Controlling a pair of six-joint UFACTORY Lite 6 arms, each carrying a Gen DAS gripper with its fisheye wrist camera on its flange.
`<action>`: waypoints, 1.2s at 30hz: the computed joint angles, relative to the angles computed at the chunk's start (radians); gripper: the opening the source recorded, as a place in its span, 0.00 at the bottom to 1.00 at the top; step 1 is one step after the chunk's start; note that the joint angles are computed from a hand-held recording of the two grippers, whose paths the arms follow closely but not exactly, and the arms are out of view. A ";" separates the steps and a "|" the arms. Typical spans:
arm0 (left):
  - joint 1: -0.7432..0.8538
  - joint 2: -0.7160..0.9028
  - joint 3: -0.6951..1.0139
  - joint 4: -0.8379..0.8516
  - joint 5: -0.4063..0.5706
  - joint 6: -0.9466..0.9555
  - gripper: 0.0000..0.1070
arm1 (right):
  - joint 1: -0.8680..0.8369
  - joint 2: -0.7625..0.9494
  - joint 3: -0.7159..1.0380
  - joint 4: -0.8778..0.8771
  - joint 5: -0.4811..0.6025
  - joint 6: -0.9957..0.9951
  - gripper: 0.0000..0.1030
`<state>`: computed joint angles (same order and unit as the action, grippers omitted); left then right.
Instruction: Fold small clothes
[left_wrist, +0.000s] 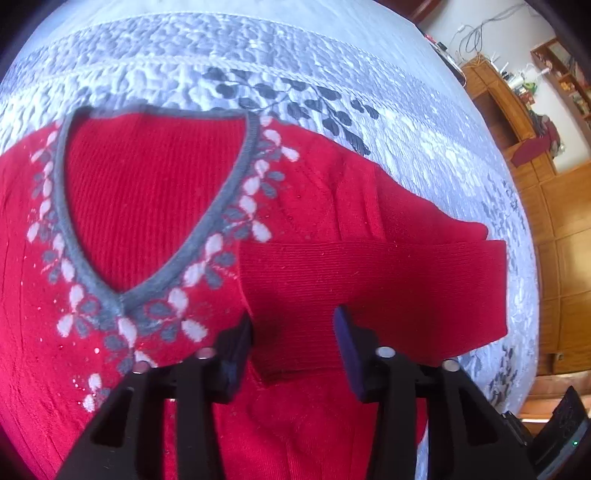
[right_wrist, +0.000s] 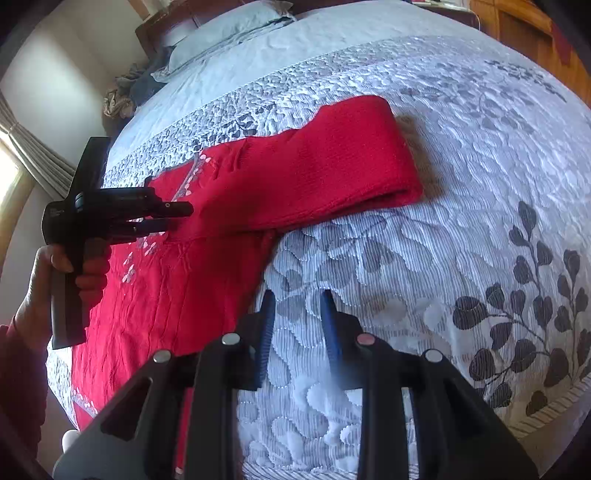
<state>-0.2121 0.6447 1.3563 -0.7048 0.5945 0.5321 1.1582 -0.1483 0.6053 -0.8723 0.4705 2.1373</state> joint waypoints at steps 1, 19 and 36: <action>-0.003 0.009 0.003 0.010 -0.015 -0.010 0.20 | -0.001 -0.001 -0.003 0.000 -0.002 -0.003 0.26; 0.525 -0.260 0.071 -0.035 0.157 0.255 0.03 | -0.082 -0.015 0.110 0.107 0.081 -0.200 0.26; 0.613 0.049 0.068 0.119 -0.081 0.276 0.13 | -0.386 0.580 0.524 0.753 -0.137 -1.062 0.23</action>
<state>0.4007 0.6936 1.4243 -0.5862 0.5134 0.8084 0.7720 0.4314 1.1290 -0.1195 0.3336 1.0752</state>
